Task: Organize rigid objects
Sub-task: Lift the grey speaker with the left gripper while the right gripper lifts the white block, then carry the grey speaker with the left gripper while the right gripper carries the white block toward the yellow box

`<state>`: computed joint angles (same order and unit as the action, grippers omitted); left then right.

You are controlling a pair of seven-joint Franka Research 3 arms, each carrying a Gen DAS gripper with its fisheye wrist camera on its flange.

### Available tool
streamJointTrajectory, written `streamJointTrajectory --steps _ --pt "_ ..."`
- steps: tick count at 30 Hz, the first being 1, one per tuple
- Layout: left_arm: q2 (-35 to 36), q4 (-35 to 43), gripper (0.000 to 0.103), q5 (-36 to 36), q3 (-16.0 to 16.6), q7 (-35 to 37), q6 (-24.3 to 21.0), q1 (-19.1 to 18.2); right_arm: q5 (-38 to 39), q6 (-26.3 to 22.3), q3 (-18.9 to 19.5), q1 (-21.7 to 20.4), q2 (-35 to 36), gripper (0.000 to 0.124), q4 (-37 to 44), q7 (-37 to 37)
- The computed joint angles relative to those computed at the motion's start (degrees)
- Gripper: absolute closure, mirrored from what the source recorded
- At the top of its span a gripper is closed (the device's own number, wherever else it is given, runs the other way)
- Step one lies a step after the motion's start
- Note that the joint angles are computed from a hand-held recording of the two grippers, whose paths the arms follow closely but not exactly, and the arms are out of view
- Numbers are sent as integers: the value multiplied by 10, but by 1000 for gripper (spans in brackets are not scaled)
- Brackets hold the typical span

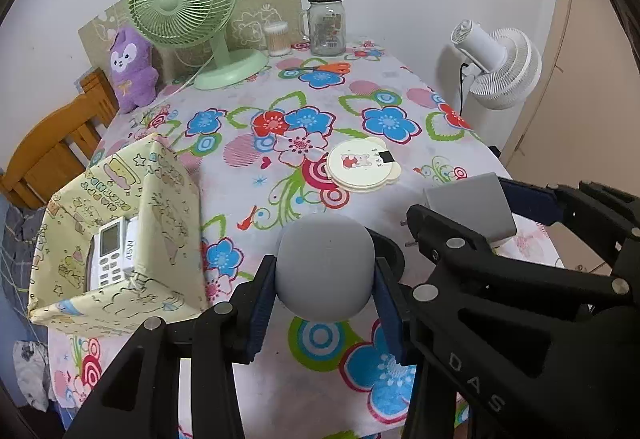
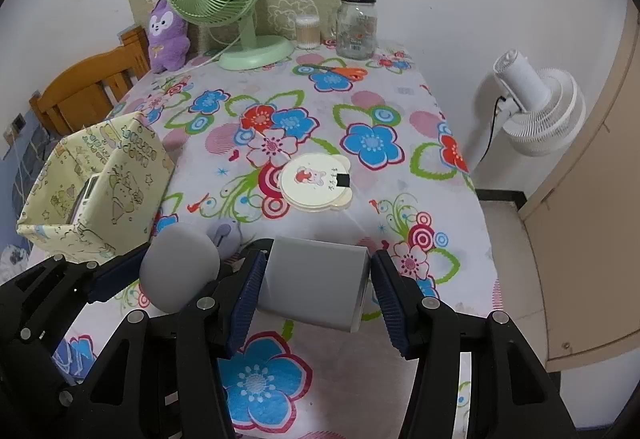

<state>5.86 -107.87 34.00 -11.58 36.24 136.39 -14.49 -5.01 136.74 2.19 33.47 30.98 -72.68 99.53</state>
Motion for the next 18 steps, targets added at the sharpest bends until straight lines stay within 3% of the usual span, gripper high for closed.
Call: streamJointTrajectory --steps 18 --pt "-37 -9 55 -24 -3 32 -17 14 6 -37 6 9 8 66 51 -10"
